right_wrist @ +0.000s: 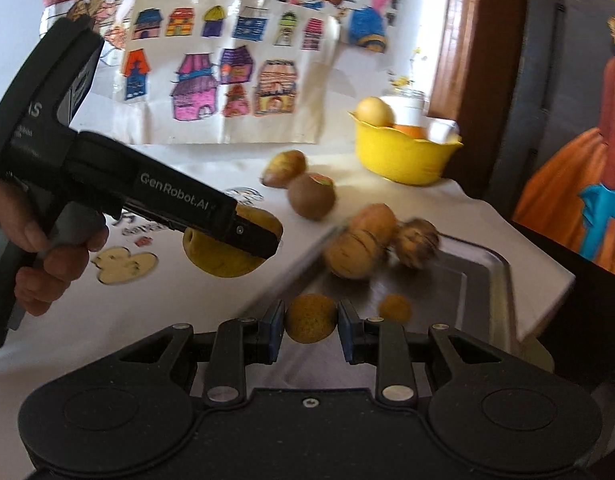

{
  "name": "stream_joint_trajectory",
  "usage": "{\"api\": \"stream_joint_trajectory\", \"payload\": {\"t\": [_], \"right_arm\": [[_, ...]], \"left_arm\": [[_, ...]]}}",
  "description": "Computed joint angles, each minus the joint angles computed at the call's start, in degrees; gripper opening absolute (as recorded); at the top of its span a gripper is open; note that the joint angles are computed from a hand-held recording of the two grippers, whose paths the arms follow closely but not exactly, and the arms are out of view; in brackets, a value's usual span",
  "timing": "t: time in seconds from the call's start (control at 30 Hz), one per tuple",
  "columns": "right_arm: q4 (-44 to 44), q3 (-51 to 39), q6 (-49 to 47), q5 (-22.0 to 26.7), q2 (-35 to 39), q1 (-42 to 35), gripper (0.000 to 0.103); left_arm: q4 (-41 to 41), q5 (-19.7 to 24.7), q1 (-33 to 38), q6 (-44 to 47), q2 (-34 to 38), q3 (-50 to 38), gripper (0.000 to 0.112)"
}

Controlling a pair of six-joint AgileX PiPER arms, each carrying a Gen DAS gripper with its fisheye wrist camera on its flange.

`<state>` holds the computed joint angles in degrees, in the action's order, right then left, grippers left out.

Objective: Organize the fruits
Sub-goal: 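Carry the pear and the brown fruit over the metal tray with both tools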

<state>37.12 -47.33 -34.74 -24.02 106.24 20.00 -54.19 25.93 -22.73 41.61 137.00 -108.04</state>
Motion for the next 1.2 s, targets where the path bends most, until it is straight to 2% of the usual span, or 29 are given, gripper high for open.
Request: {"api": "stream_joint_trajectory", "payload": {"t": [0.2,0.4,0.8,1.2], "right_arm": [[-5.2,5.9,8.7,-6.9,0.4,-1.6,0.03],[-12.7,7.9,17.6,-9.3,1.9,-3.7,0.03],[-15.7,9.4,20.3,-13.1,3.5,-4.0,0.03],[-13.5,10.2,19.5,-15.2,4.1,-2.5,0.031]], "left_arm": [[7.0,1.8,-3.4,-6.5,3.2,-6.1,0.059],[12.7,2.3,-6.1,-11.7,5.6,-11.1,0.059],[21.1,4.7,-7.4,-21.0,9.8,-17.7,0.059],[19.7,4.0,-7.4,-20.3,9.5,-16.5,0.061]]}}
